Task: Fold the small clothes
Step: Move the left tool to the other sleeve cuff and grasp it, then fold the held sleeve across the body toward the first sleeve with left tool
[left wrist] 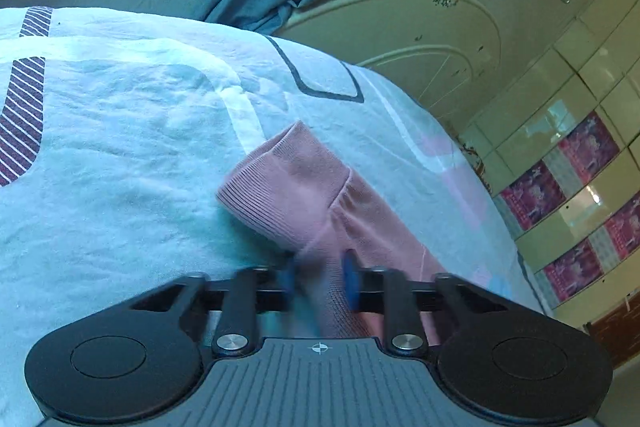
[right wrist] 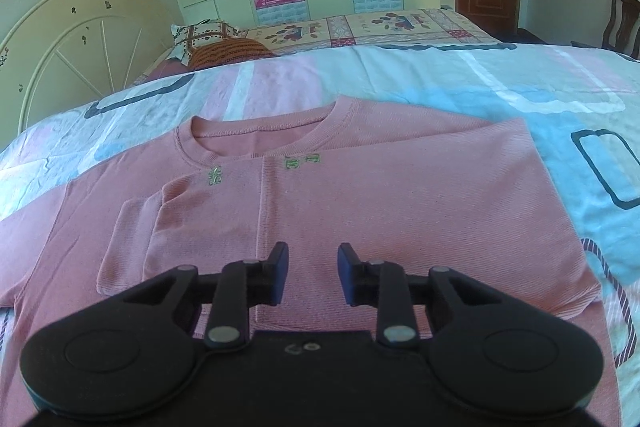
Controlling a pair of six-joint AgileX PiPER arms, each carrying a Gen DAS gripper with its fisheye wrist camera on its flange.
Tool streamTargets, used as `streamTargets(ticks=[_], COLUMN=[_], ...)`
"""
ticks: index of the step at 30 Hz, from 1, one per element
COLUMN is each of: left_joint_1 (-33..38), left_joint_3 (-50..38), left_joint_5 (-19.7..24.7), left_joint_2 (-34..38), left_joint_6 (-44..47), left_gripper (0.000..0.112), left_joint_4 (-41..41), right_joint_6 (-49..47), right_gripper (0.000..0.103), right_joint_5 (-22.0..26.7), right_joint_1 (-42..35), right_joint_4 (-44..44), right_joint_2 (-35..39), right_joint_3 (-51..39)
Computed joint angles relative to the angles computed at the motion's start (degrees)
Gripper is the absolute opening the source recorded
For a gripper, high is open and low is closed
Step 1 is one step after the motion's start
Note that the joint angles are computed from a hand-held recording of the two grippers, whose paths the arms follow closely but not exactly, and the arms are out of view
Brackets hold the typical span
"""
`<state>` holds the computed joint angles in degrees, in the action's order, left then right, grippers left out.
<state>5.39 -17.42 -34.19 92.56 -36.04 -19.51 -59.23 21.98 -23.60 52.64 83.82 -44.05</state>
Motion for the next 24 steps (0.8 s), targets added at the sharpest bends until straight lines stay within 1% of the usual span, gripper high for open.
streamTargets(ticks=[1,2,3,5,8,12,14,16,18,19,22,24], left_joint_1=[1.1,0.3,-1.5,-8.0,-17.5,-30.9,-35.7,-39.5,-44.1,-45.8,-50.5,-53.6], left_joint_3=[-0.1,1.1,0.8,-0.6,-5.8,-16.9,-23.0,-29.1,-35.6,-39.3,-49.4,-55.3], left_joint_5=[0.5,-1.3,-2.0,-0.6,0.5,2.1,3.2,5.2,6.8,8.3,10.4,10.4], left_joint_2=[-0.3,-2.1,-2.6,-5.2,-5.1,-1.3,1.8,5.0,8.0,9.8,15.2,18.9], left_joint_6=[-2.4,-2.7,-0.7,6.6,14.0,28.2,33.0,37.9,45.5,50.7,67.9,79.4], left_gripper=[0.004,0.004,0.004,0.004,0.004,0.004,0.004,0.004,0.004,0.004,0.004,0.004], left_joint_4=[3.0,3.6,2.0,-5.7,-11.9,-24.7,-28.6,-32.5,-39.2,-43.9,-57.8,-66.7], right_joint_6=[0.3,0.5,0.1,-0.5,-1.9,-4.0,-5.4,-7.0,-8.8,-9.4,-10.9,-11.8], right_gripper=[0.027,0.027,0.027,0.027,0.027,0.027,0.027,0.027,0.027,0.027,0.027,0.027], right_joint_5=[0.1,0.2,0.4,0.8,1.6,3.4,4.7,6.0,7.6,8.2,10.9,12.5], right_joint_1=[-0.1,-0.4,-0.9,-2.0,-3.8,-6.5,-8.3,-10.3,-12.5,-13.7,-17.4,-19.9], right_joint_4=[-0.3,-0.5,-0.3,0.3,1.6,3.7,4.7,5.7,6.5,6.8,7.8,8.4], right_joint_2=[0.1,0.0,0.0,0.1,0.2,-0.1,-0.5,-0.8,-0.8,-0.8,-0.5,-0.1], right_joint_3=[-0.1,-0.2,-0.3,-0.7,-1.1,-1.2,-1.2,-1.2,-1.4,-1.6,-2.5,-3.1])
